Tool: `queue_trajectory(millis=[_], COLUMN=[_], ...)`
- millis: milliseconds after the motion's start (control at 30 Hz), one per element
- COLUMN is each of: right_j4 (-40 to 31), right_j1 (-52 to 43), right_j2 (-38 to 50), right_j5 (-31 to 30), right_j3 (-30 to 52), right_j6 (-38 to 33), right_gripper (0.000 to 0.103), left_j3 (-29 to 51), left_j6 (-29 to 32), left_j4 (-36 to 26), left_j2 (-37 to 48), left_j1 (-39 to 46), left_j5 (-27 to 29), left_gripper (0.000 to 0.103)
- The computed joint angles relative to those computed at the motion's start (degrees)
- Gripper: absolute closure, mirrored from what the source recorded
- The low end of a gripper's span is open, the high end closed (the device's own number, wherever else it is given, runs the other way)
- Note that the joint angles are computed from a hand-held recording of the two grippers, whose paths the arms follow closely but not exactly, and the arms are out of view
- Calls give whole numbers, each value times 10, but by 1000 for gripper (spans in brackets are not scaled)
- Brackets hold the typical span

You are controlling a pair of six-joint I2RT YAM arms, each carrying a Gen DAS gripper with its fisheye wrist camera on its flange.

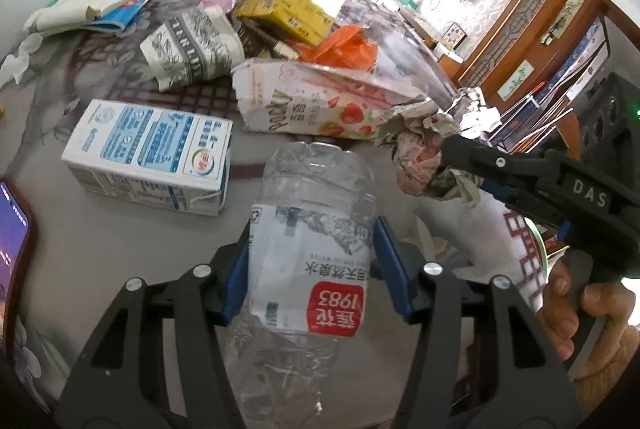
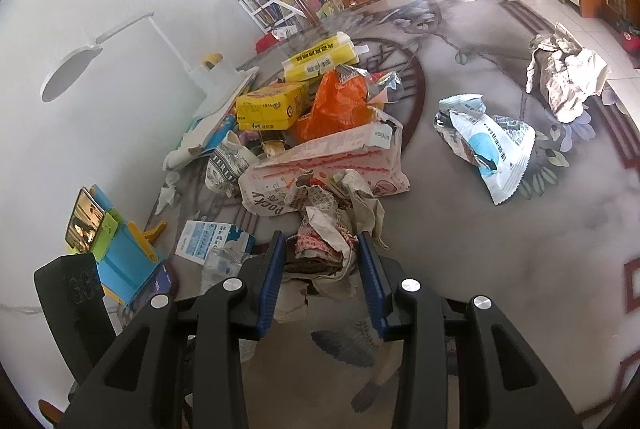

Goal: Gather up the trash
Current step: 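Lift the bottle and crumpled paper off the table with both grippers, then carry both items to the red bin and open both grippers over it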

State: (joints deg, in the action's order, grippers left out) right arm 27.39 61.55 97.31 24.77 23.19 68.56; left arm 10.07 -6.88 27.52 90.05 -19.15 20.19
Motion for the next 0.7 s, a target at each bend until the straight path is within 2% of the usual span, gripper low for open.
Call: queue_trajectory(millis=[267, 400, 567, 700], right_j4=[-7, -3, -48, -103], right_j1=[17, 26, 48, 70], right_j2=[-52, -89, -170, -248], right_j5=[34, 50, 90, 127], right_j3=[-33, -62, -101, -132], right_j6=[8, 18, 38, 68], right_gripper=[67, 67, 67, 67], left_j3=[-10, -19, -23, -17], left_j6=[-13, -24, -62, -111], left_j4=[11, -2, -29, -32], left_j2=[-14, -57, -113, -116], left_j1=[-28, -57, -119, -176], left_j5=[-23, -47, -92, -108], left_gripper=[48, 48, 48, 48])
